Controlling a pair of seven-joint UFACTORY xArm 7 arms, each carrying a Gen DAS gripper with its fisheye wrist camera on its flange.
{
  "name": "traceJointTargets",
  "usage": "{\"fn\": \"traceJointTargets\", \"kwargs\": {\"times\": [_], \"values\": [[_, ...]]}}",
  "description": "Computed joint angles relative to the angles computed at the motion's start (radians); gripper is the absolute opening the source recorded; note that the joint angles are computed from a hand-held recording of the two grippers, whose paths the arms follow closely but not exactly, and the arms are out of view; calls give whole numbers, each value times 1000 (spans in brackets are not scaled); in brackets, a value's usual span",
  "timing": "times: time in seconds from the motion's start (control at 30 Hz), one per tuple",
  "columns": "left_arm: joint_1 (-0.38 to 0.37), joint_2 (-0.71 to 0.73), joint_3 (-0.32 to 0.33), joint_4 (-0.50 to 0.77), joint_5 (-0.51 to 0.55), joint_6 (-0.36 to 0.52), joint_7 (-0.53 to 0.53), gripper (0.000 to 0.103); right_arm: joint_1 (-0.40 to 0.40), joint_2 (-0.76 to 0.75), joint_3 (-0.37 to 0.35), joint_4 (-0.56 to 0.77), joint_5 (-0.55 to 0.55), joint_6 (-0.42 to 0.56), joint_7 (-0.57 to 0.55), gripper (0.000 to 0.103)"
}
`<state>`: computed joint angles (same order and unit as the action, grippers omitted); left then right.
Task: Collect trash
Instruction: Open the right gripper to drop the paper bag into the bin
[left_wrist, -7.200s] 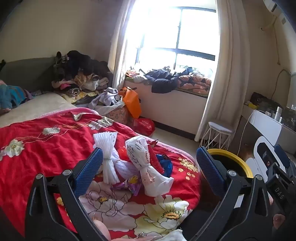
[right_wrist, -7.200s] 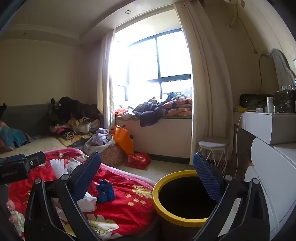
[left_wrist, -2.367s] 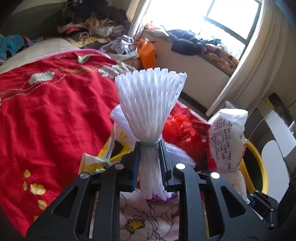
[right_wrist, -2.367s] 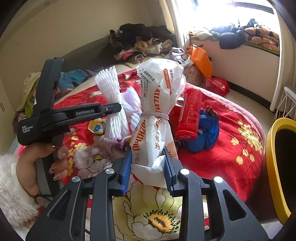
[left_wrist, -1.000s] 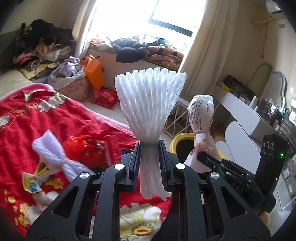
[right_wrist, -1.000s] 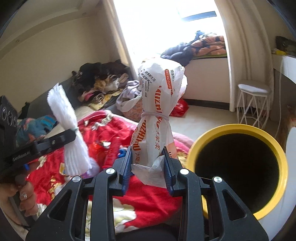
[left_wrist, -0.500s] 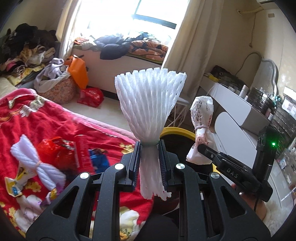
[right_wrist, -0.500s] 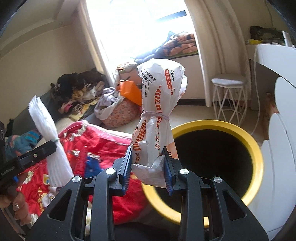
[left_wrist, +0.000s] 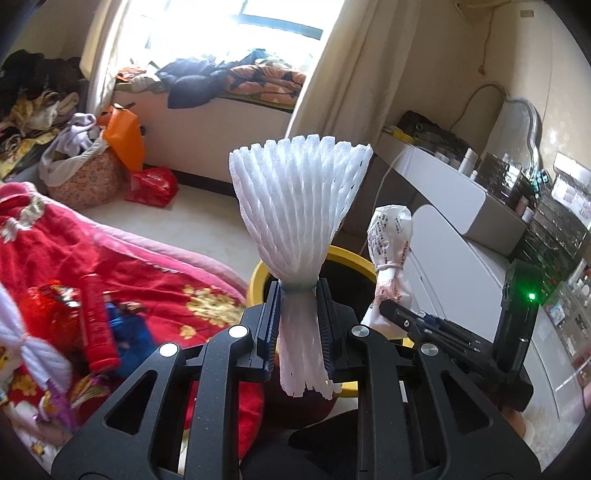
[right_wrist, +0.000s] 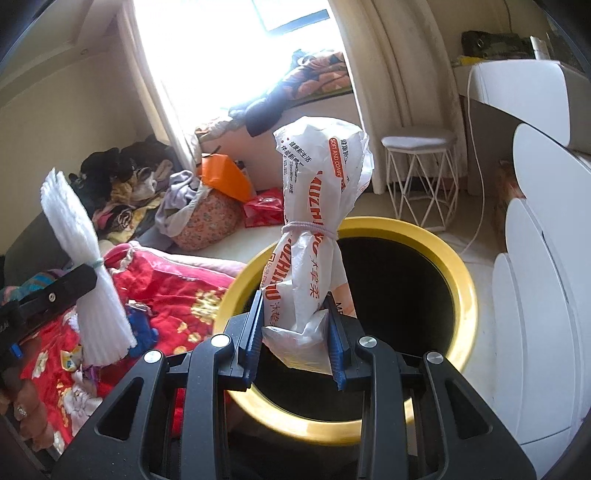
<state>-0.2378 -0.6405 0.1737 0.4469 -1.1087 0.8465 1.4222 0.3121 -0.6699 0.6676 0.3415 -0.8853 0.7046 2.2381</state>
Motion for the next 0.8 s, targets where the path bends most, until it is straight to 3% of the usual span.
{"fn": "traceJointTargets", "kwargs": {"times": [0.4, 0.6, 0.63, 0.7, 0.73, 0.8], "values": [[-88, 123, -102, 39, -65, -103, -29, 15, 31, -23, -31, -52, 55, -9, -7, 29], [-109, 183, -138, 55, -88, -132, -36, 15, 26, -53, -28, -87, 89, -28, 13, 38], [-110, 193, -141, 60, -87, -129, -39, 17, 27, -58, -23, -89, 97, -22, 15, 41], [-109, 207, -148, 67, -85, -132, -45, 35, 32, -82, -24, -106, 112, -12, 14, 48], [-108, 209, -147, 68, -88, -133, -46, 50, 34, -91, -17, -108, 122, 1, 18, 49], [-102, 207, -135, 68, -95, -113, -40, 59, 42, -110, -6, -112, 138, 28, 20, 53]]}}
